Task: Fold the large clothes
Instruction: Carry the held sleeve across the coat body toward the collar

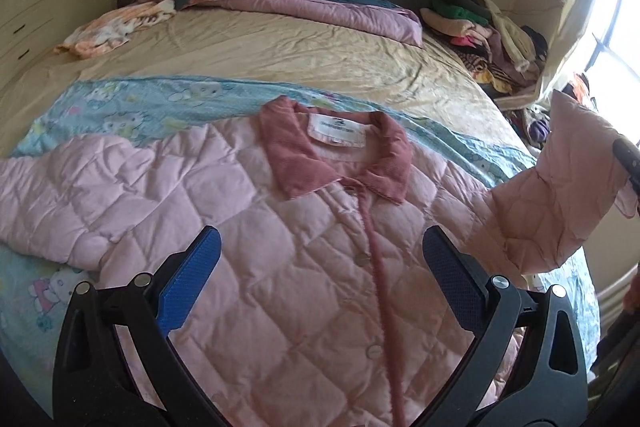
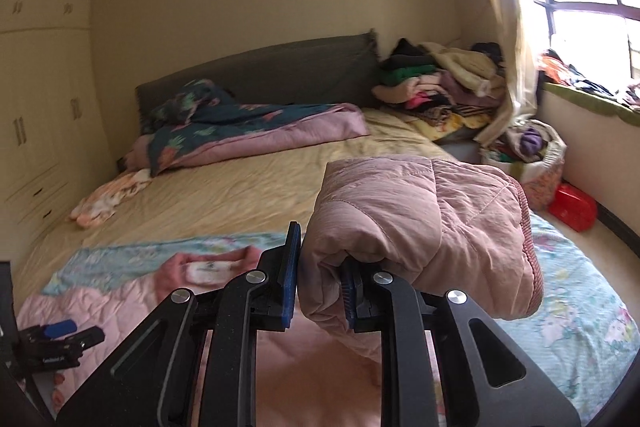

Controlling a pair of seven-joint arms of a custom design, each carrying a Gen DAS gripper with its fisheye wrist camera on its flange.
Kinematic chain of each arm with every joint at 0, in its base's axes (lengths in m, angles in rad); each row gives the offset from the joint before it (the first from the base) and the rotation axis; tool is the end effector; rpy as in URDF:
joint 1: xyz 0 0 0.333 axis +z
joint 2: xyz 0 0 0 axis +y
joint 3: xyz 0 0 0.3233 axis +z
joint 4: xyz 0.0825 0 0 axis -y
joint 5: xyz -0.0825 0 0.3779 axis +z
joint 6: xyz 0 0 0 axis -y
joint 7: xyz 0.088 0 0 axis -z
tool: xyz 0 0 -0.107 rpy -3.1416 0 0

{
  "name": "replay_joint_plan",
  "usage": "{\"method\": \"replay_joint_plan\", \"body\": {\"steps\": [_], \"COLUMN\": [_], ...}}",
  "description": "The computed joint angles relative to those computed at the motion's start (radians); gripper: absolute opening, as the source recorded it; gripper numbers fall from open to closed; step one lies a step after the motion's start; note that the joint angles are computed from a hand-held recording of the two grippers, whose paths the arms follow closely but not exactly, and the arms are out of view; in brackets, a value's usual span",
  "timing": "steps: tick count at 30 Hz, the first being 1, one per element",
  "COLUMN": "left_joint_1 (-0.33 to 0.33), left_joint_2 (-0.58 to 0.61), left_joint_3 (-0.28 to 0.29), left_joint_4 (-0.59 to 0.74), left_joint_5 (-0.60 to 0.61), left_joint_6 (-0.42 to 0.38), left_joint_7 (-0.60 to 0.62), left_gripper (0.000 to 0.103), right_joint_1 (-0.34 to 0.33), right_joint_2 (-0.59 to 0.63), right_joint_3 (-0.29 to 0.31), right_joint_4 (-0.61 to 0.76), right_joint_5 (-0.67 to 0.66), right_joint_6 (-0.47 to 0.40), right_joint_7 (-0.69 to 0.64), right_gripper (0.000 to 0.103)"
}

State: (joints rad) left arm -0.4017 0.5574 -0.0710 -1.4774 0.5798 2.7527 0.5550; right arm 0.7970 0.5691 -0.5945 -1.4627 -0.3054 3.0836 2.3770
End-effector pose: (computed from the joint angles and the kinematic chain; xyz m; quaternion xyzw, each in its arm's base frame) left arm 0.6627 -0.3505 0.4413 -0.6877 0.6158 -0.3324 0.1933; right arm 0.6857 0.2884 0.5303 -0.5800 0.6014 -0.3304 0.4391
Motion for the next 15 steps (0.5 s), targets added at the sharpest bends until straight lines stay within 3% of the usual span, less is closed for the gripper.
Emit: {"method": "replay_joint_plan", "body": {"steps": [11,15], "left_joint_1": [0.038,0.056], "left_joint_2": [-0.061,-0.064], "left_joint_3": [0.019,0.012], "left_joint_4": [-0.123,-0.15], "left_joint_5": [0.021,0.01], "left_joint_6": [0.056,0.072], "left_joint_7": [-0.051,-0.058], "left_gripper": [0.095,0.095], "right_joint_1": [-0.147,-0.197], "right_joint_2": [0.135,0.203], "right_joint_3": [0.319,0.451], "right_joint_4": [0.223,0.299], "right_joint_5": [0.08,0.147], "right_joint_6": [-0.121,-0.209], "right_joint_7": [-0.205,-0.314], "right_gripper": [0.018,0.018]}}
